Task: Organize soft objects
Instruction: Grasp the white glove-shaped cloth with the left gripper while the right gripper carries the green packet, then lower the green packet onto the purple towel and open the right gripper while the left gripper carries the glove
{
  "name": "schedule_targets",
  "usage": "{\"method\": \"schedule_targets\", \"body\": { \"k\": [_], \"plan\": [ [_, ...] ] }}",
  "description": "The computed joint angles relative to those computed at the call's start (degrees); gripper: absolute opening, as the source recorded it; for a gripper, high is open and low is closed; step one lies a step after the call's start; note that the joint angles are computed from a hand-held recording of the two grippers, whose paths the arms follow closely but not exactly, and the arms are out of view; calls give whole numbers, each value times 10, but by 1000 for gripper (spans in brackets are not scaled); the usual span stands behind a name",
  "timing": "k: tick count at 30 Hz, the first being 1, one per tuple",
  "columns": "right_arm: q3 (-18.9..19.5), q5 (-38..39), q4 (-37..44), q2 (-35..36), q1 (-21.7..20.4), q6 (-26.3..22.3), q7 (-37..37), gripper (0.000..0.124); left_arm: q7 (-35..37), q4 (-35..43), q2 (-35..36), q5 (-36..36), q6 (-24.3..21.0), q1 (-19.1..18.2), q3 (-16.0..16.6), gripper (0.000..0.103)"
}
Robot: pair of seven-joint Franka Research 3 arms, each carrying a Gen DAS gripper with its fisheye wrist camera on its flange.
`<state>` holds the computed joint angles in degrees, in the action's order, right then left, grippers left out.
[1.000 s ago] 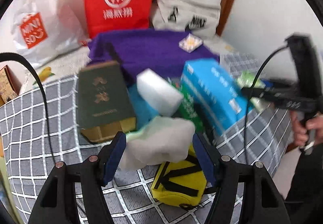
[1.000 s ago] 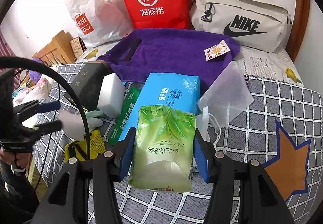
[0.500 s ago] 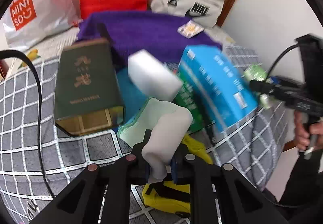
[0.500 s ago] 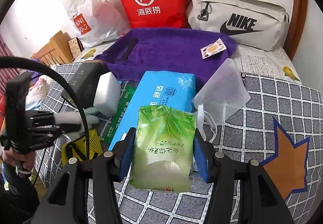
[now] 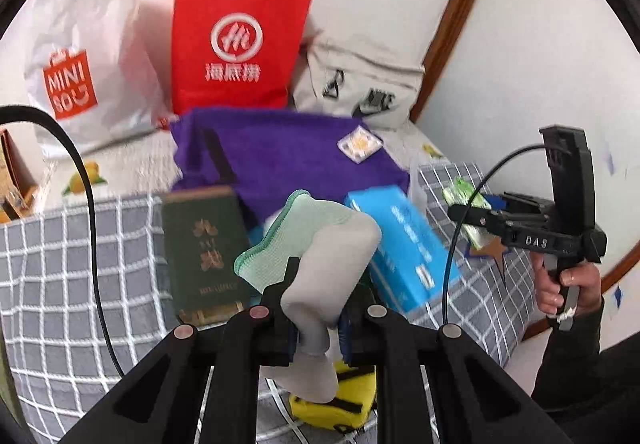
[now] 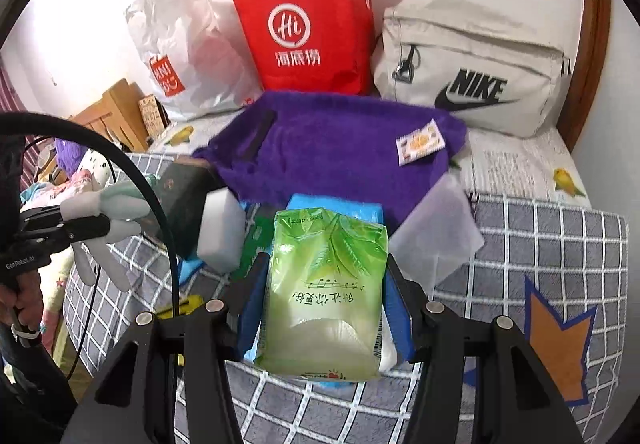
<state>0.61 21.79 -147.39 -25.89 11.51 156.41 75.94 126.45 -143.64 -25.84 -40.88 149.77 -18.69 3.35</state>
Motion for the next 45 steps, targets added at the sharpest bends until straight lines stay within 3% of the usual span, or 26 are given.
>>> {"method": "schedule_targets", "body": {
  "k": [6, 18, 28, 45],
  "plan": [
    [-2, -1, 29, 27, -4, 15, 4, 53, 9, 56, 44, -17, 10, 4, 2, 15],
    [-2, -16, 112, 111, -17, 26, 16, 53, -24, 151, 139, 16, 56, 52, -45, 15],
    [-4, -14, 199, 190, -19, 33, 4, 53, -31, 234, 227, 24, 53, 100, -78, 15],
    [-12, -66, 350, 362, -35, -47, 50, 53, -80, 410, 401, 101, 13, 185, -160, 15]
  ]
}}
